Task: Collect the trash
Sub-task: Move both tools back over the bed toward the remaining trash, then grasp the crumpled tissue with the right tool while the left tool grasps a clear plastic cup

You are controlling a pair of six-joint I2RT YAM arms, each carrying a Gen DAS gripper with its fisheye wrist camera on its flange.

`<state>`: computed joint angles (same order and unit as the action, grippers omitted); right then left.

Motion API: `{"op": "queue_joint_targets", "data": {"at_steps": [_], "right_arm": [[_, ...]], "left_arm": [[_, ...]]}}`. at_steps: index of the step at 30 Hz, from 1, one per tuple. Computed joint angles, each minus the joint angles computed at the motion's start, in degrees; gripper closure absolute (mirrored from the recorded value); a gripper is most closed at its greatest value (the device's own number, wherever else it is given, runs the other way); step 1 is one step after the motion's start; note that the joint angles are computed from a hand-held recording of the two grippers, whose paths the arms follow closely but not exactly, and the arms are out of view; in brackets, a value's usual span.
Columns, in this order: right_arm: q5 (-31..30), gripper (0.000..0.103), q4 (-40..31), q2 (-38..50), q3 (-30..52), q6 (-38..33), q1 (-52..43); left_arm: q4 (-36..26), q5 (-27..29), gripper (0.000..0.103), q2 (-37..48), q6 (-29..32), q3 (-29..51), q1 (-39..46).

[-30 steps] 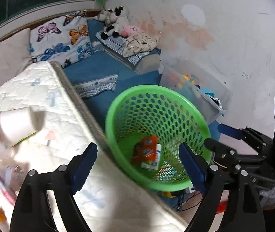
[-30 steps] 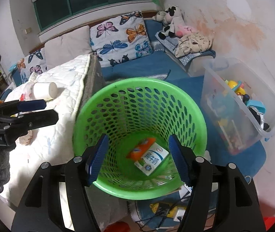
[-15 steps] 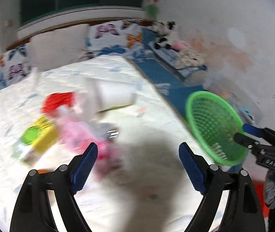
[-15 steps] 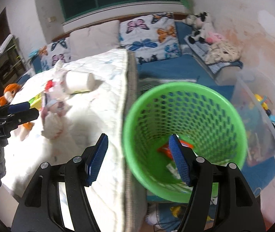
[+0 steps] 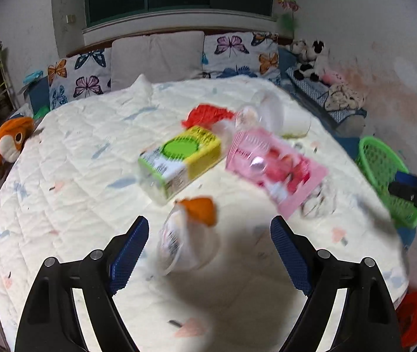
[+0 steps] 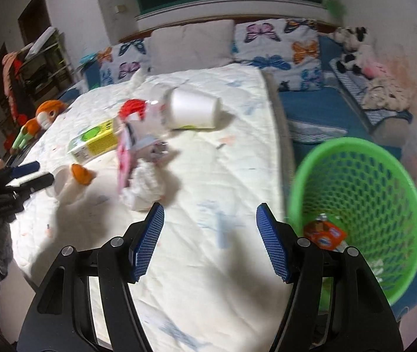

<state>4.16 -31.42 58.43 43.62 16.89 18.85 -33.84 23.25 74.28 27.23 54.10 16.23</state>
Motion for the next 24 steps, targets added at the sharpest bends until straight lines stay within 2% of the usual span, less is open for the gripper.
{"op": "queue_joint_targets", "data": {"at_steps": [2,8,15,17,19,20,24], "right_arm": [[-0.4,0.037,1.7,3.4,1.2,1.0,2.1],[0.2,0.037,5.6,12.4,4.5,2.5,7.9],[0.4,0.037,9.2,22.9,8.8,2.9,10.1],[-0.4,0.040,10.0,24.9,9.5,3.2,9.8],[-1.1,0.046,10.5,26.3,9.8,3.3,9.3],[-1.4,0.049,10.7,26.9,10.0,3.3,9.0],[-2.4,0.052,11.5,26.4,8.9,3.4,8.5]], "left_arm": [[1.1,-0.5,0.022,1.2,0.9,-0.7,0.4],[4.3,-1.4,0.034,4.7,2.0,-2.3,1.6],[5.4,-0.6,0.053,7.6,2.8,-1.9,2.2],[4.7,1.1,0.059,8.3,3.0,-1.3,2.9],[4.5,1.8,0.064,8.2,3.2,-1.2,3.2],[4.2,2.2,0.070,8.1,3.5,-1.2,3.3],[3.7,3.3,0.078,7.6,4.3,-1.5,3.5]]}}
